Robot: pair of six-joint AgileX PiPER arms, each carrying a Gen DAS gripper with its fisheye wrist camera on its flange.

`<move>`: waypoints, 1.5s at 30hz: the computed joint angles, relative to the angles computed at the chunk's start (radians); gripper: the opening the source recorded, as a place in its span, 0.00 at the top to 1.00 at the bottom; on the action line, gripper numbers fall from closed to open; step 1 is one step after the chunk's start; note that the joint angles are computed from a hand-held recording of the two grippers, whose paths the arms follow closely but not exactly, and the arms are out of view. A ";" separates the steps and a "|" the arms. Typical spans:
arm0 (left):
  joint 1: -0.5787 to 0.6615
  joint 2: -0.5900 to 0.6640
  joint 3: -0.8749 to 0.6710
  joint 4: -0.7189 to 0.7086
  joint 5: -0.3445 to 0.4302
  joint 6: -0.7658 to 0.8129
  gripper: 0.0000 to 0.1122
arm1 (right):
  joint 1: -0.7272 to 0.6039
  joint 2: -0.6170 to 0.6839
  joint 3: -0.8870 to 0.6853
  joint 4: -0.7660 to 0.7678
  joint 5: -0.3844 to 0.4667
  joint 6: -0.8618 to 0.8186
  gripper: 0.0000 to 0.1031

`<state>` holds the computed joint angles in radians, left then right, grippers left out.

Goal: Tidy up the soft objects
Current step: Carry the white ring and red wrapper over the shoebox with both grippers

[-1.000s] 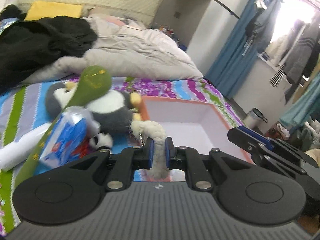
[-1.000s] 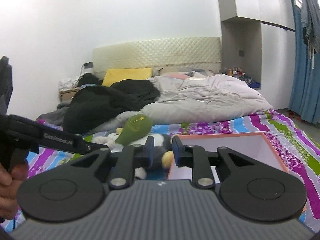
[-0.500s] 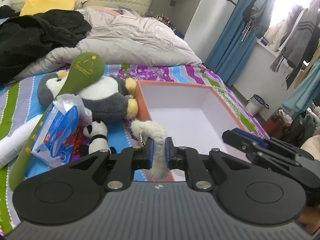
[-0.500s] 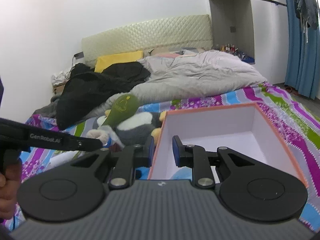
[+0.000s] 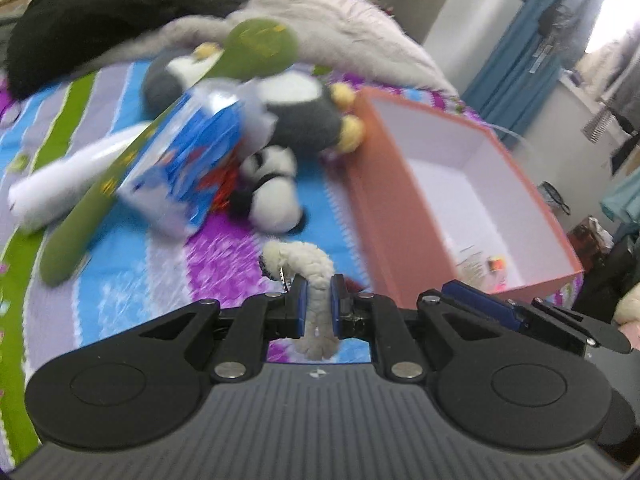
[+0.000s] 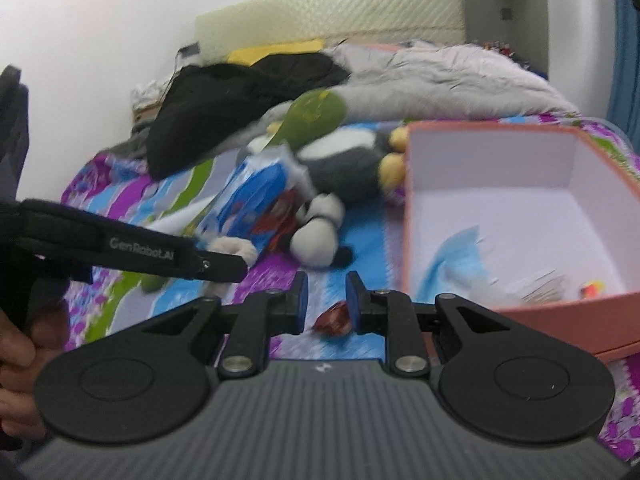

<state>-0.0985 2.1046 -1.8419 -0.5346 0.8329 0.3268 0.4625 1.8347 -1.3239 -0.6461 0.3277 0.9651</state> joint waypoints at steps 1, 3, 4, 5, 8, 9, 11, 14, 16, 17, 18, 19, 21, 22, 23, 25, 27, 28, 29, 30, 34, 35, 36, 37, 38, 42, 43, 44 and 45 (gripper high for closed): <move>0.011 -0.001 0.019 -0.011 -0.006 0.010 0.87 | 0.007 0.019 -0.011 -0.004 0.005 0.000 0.77; 0.023 -0.009 0.059 -0.009 -0.032 0.020 0.87 | 0.023 0.052 -0.029 -0.062 0.013 0.055 0.77; 0.024 -0.014 0.073 -0.001 -0.045 0.018 0.87 | 0.029 0.072 -0.042 -0.089 0.021 0.084 0.76; 0.028 -0.019 0.092 0.002 -0.061 0.021 0.87 | 0.033 0.087 -0.050 -0.109 0.027 0.109 0.76; 0.047 -0.031 0.140 -0.027 -0.087 0.049 0.87 | 0.046 0.152 -0.095 -0.183 0.062 0.205 0.75; 0.052 -0.034 0.153 -0.028 -0.095 0.052 0.87 | 0.049 0.176 -0.114 -0.180 0.074 0.207 0.74; 0.063 -0.041 0.176 -0.036 -0.107 0.058 0.87 | 0.055 0.220 -0.155 -0.175 0.100 0.209 0.64; 0.079 -0.048 0.200 -0.056 -0.112 0.075 0.87 | 0.068 0.278 -0.217 -0.151 0.152 0.178 0.63; 0.087 -0.051 0.214 -0.063 -0.115 0.083 0.87 | 0.081 0.320 -0.265 -0.172 0.199 0.181 0.63; 0.091 -0.052 0.219 -0.066 -0.116 0.086 0.87 | 0.084 0.339 -0.288 -0.176 0.217 0.181 0.63; 0.095 -0.051 0.222 -0.069 -0.115 0.086 0.87 | 0.086 0.360 -0.319 -0.166 0.243 0.171 0.62; 0.098 -0.053 0.228 -0.072 -0.114 0.091 0.87 | 0.089 0.381 -0.351 -0.156 0.277 0.161 0.62; 0.100 -0.061 0.244 -0.077 -0.118 0.106 0.87 | 0.090 0.413 -0.402 -0.141 0.324 0.151 0.62; 0.100 -0.064 0.251 -0.077 -0.120 0.110 0.87 | 0.085 0.425 -0.418 -0.127 0.326 0.138 0.62; 0.101 -0.065 0.255 -0.078 -0.120 0.112 0.87 | 0.083 0.441 -0.444 -0.111 0.342 0.118 0.62; 0.103 -0.066 0.260 -0.085 -0.115 0.117 0.87 | 0.081 0.459 -0.466 -0.107 0.354 0.104 0.63; 0.102 -0.069 0.268 -0.086 -0.116 0.123 0.87 | 0.077 0.468 -0.477 -0.100 0.355 0.095 0.64; 0.100 -0.073 0.274 -0.088 -0.118 0.128 0.87 | 0.076 0.465 -0.472 -0.101 0.351 0.097 0.63; 0.100 -0.075 0.277 -0.092 -0.118 0.133 0.87 | 0.078 0.459 -0.463 -0.112 0.353 0.105 0.65; 0.100 -0.077 0.279 -0.097 -0.117 0.138 0.87 | 0.081 0.456 -0.461 -0.122 0.357 0.111 0.66; 0.095 -0.079 0.269 -0.097 -0.111 0.142 0.87 | 0.076 0.400 -0.391 -0.131 0.313 0.129 0.69; 0.094 -0.080 0.265 -0.096 -0.109 0.143 0.87 | 0.074 0.382 -0.370 -0.133 0.297 0.136 0.69; 0.092 -0.080 0.257 -0.089 -0.105 0.139 0.87 | 0.074 0.360 -0.346 -0.133 0.281 0.143 0.69; 0.091 -0.081 0.249 -0.084 -0.102 0.137 0.87 | 0.073 0.338 -0.322 -0.135 0.261 0.152 0.69; 0.089 -0.081 0.240 -0.079 -0.099 0.133 0.87 | 0.072 0.315 -0.300 -0.138 0.243 0.157 0.69; 0.084 -0.085 0.200 -0.060 -0.085 0.115 0.87 | 0.086 0.202 -0.178 -0.269 0.168 0.295 0.69; 0.082 -0.086 0.191 -0.060 -0.083 0.112 0.87 | 0.090 0.176 -0.155 -0.304 0.159 0.322 0.69; 0.081 -0.086 0.180 -0.061 -0.077 0.109 0.87 | 0.094 0.153 -0.141 -0.327 0.157 0.341 0.69; 0.078 -0.087 0.167 -0.061 -0.072 0.104 0.87 | 0.095 0.127 -0.126 -0.344 0.151 0.356 0.69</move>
<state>-0.0206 2.0178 -1.6746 -0.5960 0.7608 0.4304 0.5578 1.9617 -1.4500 -0.9903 0.4782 1.3213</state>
